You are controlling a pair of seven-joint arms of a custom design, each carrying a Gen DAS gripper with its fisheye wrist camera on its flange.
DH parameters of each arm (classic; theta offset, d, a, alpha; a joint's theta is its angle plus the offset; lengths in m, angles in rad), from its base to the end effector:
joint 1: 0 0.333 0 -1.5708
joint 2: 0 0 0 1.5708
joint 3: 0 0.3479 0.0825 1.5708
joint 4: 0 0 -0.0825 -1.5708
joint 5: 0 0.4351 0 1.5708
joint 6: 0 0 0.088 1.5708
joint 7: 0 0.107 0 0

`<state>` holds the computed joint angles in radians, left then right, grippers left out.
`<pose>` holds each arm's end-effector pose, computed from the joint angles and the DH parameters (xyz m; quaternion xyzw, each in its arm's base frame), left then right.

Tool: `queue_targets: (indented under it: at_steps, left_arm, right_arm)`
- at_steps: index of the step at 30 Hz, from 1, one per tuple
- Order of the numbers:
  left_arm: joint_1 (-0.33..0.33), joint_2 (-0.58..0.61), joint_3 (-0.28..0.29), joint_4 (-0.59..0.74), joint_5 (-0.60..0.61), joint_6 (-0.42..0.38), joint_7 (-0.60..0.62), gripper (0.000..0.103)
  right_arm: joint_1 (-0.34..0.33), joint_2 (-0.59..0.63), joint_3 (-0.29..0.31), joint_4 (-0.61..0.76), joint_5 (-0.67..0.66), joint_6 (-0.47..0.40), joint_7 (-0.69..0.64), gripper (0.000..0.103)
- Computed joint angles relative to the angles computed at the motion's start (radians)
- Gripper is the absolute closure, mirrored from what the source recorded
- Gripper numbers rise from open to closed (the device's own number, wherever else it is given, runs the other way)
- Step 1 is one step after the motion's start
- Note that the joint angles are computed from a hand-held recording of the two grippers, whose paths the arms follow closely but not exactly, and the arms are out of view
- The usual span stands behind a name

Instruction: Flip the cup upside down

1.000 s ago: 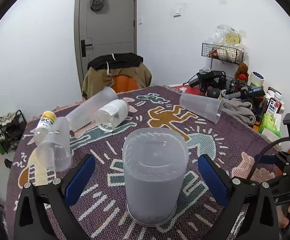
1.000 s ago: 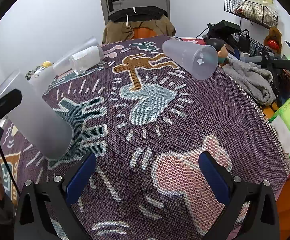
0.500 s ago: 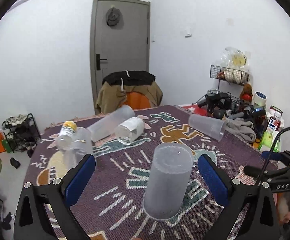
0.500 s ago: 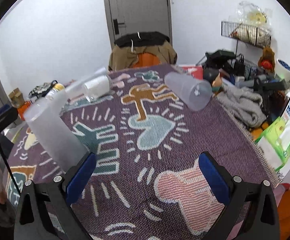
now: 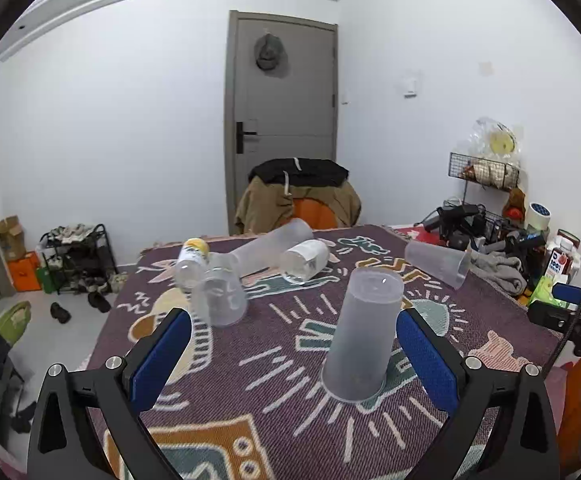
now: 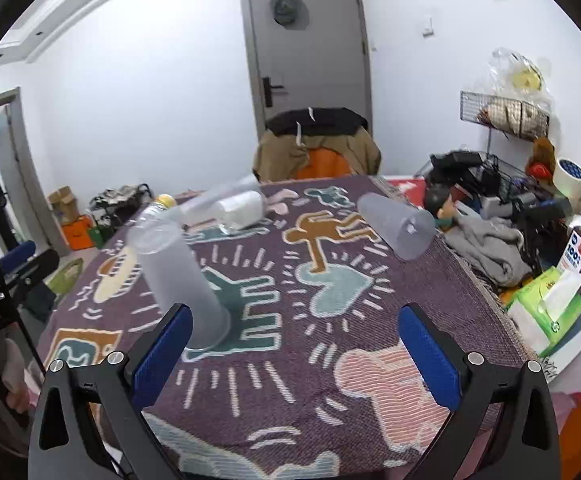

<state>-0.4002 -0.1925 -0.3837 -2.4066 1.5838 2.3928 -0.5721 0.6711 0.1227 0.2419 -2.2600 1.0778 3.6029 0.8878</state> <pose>0.3755 -0.3652 0.4057 -0.6279 0.5486 -0.3757 0.4045 0.4365 0.3775 0.4080 -0.7073 0.5063 -0.2336 0.4344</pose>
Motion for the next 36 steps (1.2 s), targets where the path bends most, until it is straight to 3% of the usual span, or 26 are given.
queue_targets:
  at_steps: [4,11,20,23,36]
  left_arm:
    - [-0.013,-0.039,-0.016,-0.040,-0.037,-0.033,-0.026,0.000]
    - [-0.039,-0.074,-0.048,-0.087,-0.109,-0.114,-0.014,0.000]
    - [-0.060,-0.122,-0.062,-0.144,-0.141,-0.109,-0.064,0.000]
    - [-0.062,-0.123,-0.067,-0.151,-0.148,-0.111,-0.069,0.000]
    - [-0.077,-0.110,-0.074,-0.147,-0.151,-0.150,-0.070,0.000]
  right_arm:
    - [-0.007,-0.022,0.015,-0.054,-0.113,0.039,0.100,0.000]
    - [-0.005,-0.045,0.015,-0.105,-0.149,0.041,0.150,0.000]
    - [-0.037,-0.068,0.014,-0.209,-0.367,0.092,0.387,0.000]
    - [-0.033,-0.058,0.013,-0.212,-0.359,0.122,0.388,0.000]
    - [-0.027,-0.046,0.014,-0.204,-0.355,0.096,0.372,0.000]
